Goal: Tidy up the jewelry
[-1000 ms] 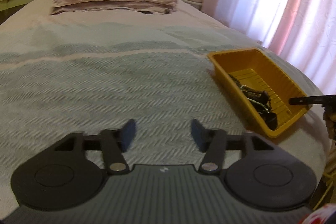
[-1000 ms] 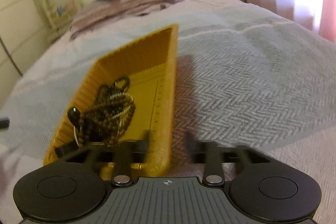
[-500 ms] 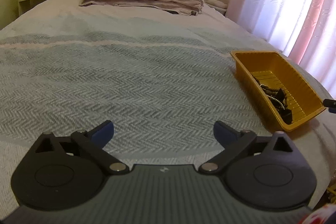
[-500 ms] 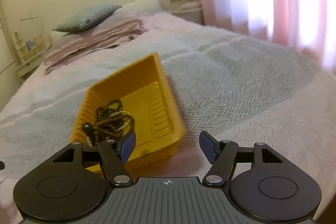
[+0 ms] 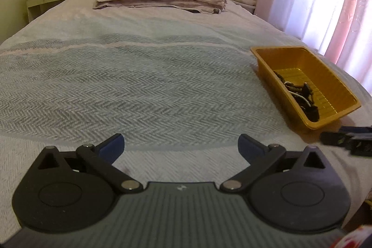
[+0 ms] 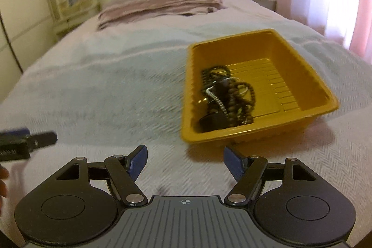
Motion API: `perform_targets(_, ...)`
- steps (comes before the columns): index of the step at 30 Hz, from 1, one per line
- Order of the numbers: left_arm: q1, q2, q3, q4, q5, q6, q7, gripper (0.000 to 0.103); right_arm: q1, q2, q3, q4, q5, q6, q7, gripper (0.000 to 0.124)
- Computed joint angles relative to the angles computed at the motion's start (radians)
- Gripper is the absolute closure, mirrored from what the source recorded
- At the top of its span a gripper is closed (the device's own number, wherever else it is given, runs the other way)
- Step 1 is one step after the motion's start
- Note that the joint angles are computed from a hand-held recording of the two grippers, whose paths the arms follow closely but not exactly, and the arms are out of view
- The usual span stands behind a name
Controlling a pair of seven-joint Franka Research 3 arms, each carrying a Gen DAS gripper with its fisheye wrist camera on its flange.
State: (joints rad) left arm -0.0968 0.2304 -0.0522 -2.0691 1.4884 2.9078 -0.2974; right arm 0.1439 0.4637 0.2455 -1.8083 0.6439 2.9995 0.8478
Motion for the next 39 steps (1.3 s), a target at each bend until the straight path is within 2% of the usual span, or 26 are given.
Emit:
perform_targets(1, -0.003, -0.005, -0.006, -0.006, -0.025, -0.012, 0.017, 0.000, 0.029, 0.001, -0.026, -0.005, -0.023, 0.008, 0.026, 0.052)
perform_targets(10, -0.027, -0.043, -0.025, -0.060, -0.147, -0.075, 0.111, 0.000, 0.074, -0.037, -0.075, -0.056, -0.095, -0.045, 0.137, 0.052)
perform_targets(12, -0.027, -0.048, -0.030, -0.073, -0.189, -0.074, 0.141, 0.000, 0.052, -0.057, -0.050, -0.079, -0.077, -0.040, 0.114, 0.052)
perform_targets(14, -0.028, -0.051, -0.032, -0.082, -0.217, -0.063, 0.164, 0.000, 0.057, -0.071, -0.052, -0.093, -0.083, -0.045, 0.111, 0.052)
perform_targets(17, -0.042, -0.061, -0.034, -0.094, -0.224, -0.084, 0.166, 0.000, 0.026, -0.084, -0.009, -0.105, -0.036, -0.057, 0.044, 0.052)
perform_targets(27, -0.054, -0.074, -0.045, -0.108, -0.257, -0.138, 0.151, 0.000, 0.048, -0.095, -0.025, -0.114, 0.012, -0.064, 0.010, 0.052)
perform_targets(39, -0.061, -0.066, -0.045, -0.098, -0.249, -0.144, 0.143, 0.000, 0.057, -0.092, -0.035, -0.112, 0.022, -0.072, 0.003, 0.052)
